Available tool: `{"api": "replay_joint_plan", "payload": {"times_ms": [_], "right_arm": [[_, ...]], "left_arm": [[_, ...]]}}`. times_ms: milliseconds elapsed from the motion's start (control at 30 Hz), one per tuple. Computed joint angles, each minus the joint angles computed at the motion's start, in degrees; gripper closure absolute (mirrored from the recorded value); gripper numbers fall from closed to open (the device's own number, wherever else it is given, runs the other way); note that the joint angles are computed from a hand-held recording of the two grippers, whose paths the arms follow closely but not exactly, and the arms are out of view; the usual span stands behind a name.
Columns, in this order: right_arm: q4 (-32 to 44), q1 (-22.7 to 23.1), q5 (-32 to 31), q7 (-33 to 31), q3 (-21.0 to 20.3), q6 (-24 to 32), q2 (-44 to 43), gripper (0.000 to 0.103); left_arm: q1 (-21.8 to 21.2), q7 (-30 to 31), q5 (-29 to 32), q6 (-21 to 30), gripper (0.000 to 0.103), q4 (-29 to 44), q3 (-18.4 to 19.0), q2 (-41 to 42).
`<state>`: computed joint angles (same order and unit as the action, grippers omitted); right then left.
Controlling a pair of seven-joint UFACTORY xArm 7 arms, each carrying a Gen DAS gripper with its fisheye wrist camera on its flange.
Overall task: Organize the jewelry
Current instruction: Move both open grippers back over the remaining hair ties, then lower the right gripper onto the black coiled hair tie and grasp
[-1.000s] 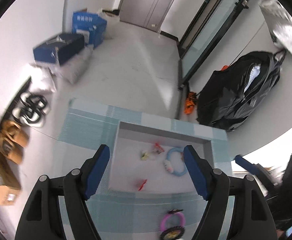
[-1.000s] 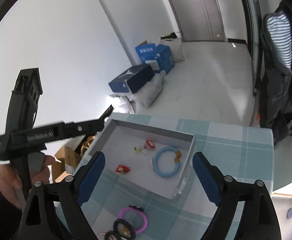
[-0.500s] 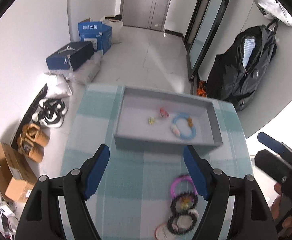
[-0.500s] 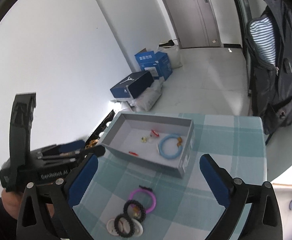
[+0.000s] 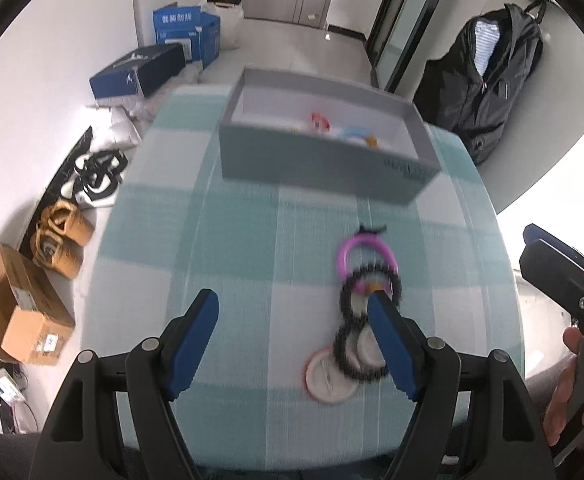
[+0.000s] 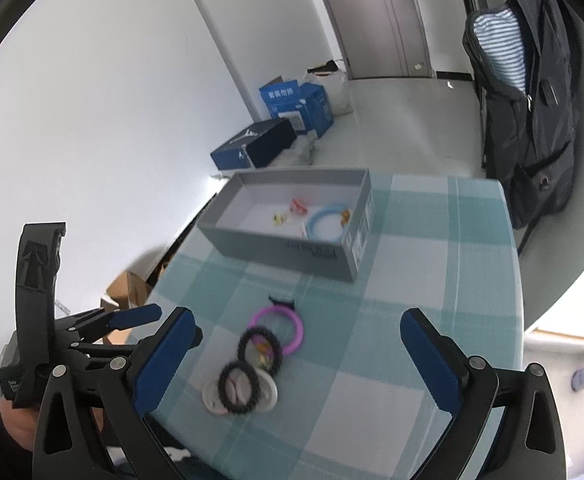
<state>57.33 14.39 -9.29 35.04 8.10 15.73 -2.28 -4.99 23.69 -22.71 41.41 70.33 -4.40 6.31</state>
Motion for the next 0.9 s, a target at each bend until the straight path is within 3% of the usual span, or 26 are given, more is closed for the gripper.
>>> {"api": "replay_joint_plan", "payload": {"times_ms": [367, 467, 633, 900], "right_arm": [[-2.97, 0.98, -1.98, 4.4, 1.39, 1.3, -1.17, 0.0], [-2.77, 1.35, -4.1, 5.85, 1.9, 2.97, -0.67, 0.0], [-1.35, 2.85, -4.67, 4.91, 2.03, 4.64, 1.41, 0.001], [2.62, 5.18, -3.72, 2.03, 1.59, 5.6, 5.38, 0.024]], "left_arm": [[0.19, 1.1, -0.93, 1.44, 0.03, -4.66, 0.85, -3.51], [0.32, -0.95, 0.97, 1.65, 0.03, -5.59, 1.35, -3.57], [1.16, -0.25, 0.4, 2.05, 0.03, -5.58, 1.73, -3.05], [1.86, 2.56, 0.02, 0.96, 0.03, -6.52, 1.97, -3.27]]}}
